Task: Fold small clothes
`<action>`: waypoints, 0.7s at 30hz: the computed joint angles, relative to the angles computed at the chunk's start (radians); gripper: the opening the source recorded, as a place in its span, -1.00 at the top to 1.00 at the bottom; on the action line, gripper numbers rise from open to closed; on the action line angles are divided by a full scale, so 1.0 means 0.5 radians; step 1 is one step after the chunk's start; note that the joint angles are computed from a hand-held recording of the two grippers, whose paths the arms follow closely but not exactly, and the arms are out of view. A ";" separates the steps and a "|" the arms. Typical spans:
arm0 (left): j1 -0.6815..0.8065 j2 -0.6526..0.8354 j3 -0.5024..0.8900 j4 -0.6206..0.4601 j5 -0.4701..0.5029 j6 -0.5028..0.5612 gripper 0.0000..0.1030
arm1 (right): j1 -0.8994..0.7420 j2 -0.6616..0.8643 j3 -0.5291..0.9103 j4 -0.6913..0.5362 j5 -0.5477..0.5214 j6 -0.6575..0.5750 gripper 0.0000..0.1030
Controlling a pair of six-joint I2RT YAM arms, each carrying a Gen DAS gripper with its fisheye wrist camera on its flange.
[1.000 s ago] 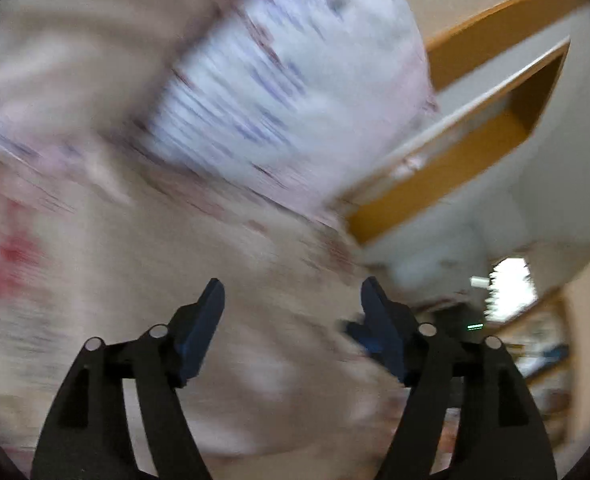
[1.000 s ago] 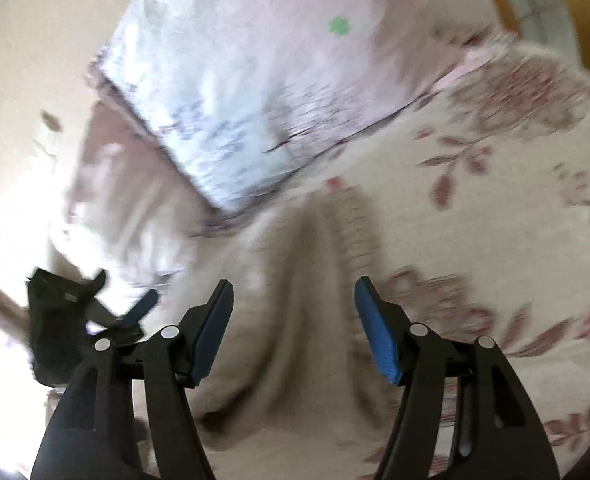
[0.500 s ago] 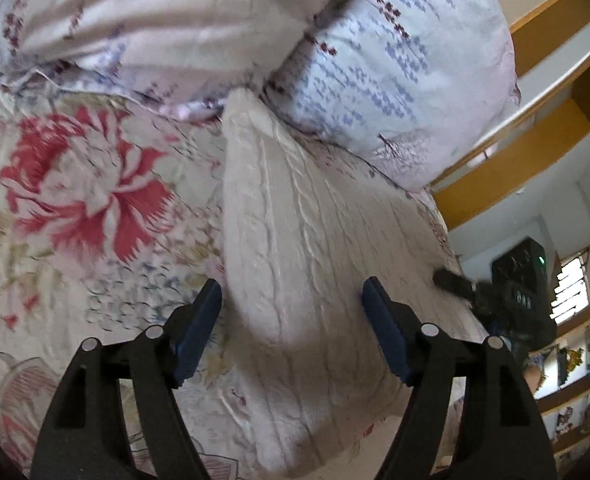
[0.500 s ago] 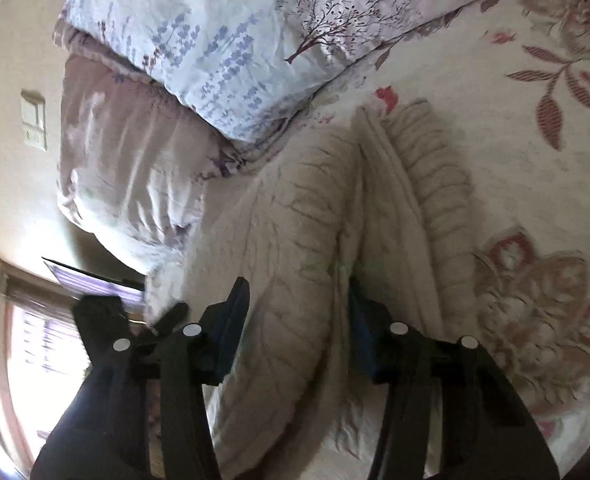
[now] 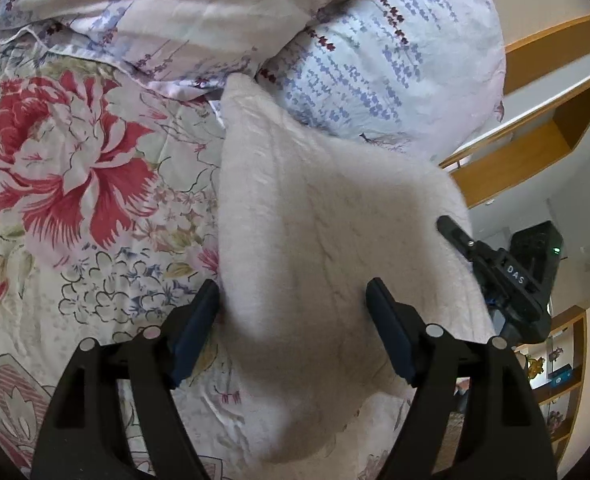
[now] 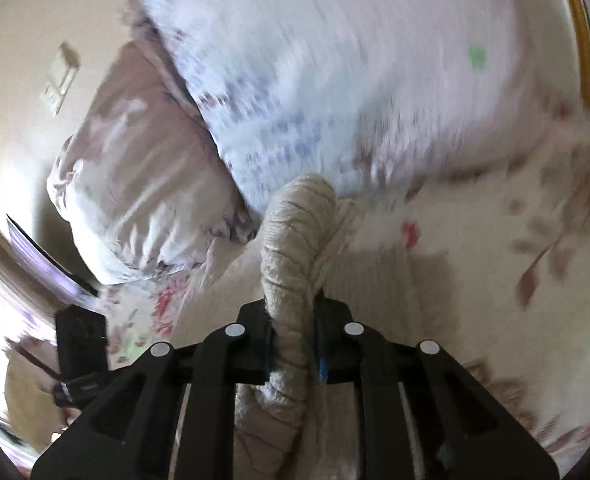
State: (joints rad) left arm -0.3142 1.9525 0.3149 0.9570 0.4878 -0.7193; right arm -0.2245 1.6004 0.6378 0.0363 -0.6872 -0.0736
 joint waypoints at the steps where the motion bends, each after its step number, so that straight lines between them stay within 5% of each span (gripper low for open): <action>1: -0.010 -0.020 -0.007 -0.007 -0.010 0.012 -0.47 | 0.007 -0.049 -0.030 0.004 0.090 -0.035 0.69; 8: -0.111 -0.086 0.027 -0.096 -0.094 0.075 -0.47 | -0.096 -0.094 -0.100 0.073 0.145 -0.050 0.70; 12: -0.145 -0.076 0.079 -0.176 -0.107 0.098 -0.46 | -0.034 0.272 0.053 0.126 0.482 -0.035 0.69; 14: -0.158 -0.091 0.101 -0.236 -0.115 0.096 -0.46 | -0.083 0.504 0.196 0.036 0.440 0.007 0.64; 17: -0.161 -0.173 0.086 -0.297 -0.117 0.080 -0.46 | -0.219 0.422 0.173 -0.020 0.289 0.064 0.31; 19: -0.167 -0.237 0.066 -0.336 -0.122 0.065 -0.45 | -0.347 0.302 0.125 -0.108 0.163 0.040 -0.13; 21: -0.175 -0.298 0.030 -0.353 -0.125 0.056 -0.45 | -0.483 0.214 0.077 -0.223 -0.016 -0.028 -0.14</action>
